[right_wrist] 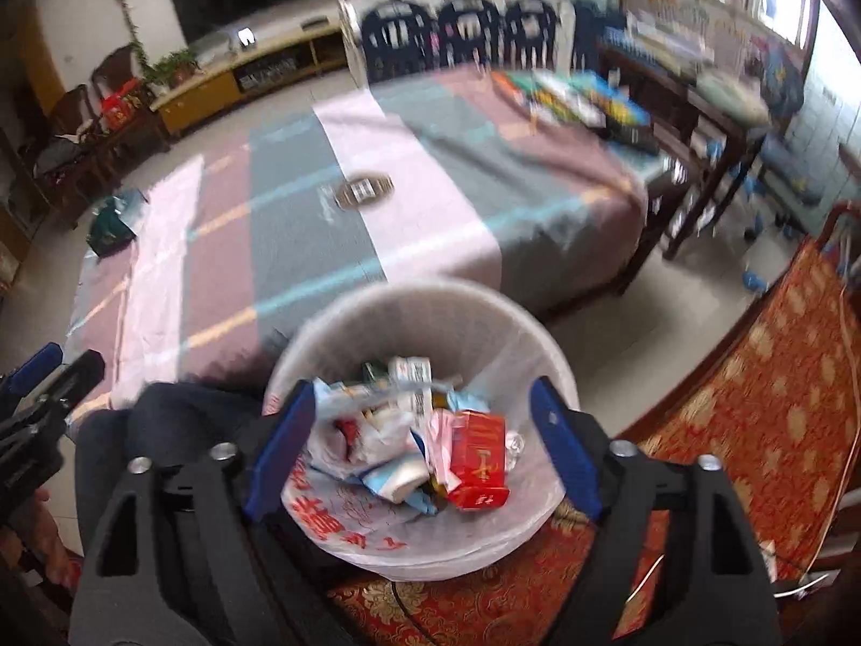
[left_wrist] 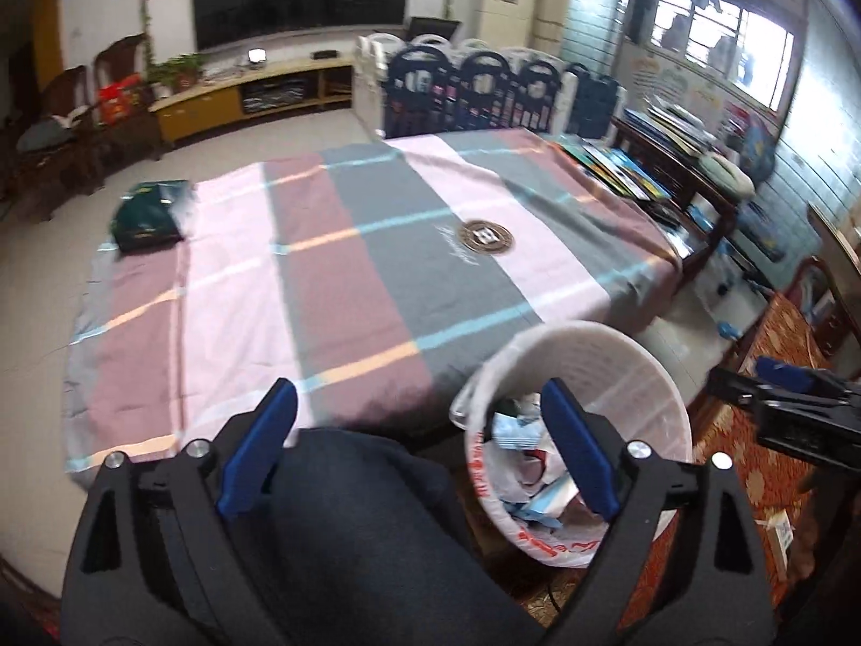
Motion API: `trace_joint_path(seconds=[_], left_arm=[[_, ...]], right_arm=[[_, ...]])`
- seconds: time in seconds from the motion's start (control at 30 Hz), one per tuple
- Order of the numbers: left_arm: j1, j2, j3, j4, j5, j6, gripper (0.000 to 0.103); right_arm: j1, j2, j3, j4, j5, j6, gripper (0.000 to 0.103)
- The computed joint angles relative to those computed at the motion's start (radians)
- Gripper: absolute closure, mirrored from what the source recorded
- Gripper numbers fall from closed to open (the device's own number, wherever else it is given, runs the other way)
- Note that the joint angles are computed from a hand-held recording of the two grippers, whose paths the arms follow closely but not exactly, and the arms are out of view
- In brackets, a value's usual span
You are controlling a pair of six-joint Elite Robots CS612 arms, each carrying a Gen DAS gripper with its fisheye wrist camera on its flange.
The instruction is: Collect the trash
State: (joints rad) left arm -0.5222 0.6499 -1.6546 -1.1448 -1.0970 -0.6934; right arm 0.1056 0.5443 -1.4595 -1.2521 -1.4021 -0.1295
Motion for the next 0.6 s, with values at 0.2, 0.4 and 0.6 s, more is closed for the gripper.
trace_joint_path(seconds=[0.2, 0.4, 0.6], left_arm=[[-0.043, -0.019, -0.091, 0.156, 0.176, -0.083, 0.003], [-0.071, -0.015, -0.174, 0.236, 0.233, -0.113, 0.003], [-0.08, -0.016, -0.214, 0.241, 0.257, -0.126, 0.003]], right_arm=[[0.027, 0.009, -0.08, -0.1, 0.009, -0.034, 0.003], [0.048, 0.007, -0.092, -0.078, 0.002, -0.055, 0.003], [0.062, 0.016, -0.108, -0.032, -0.053, -0.046, 0.003]])
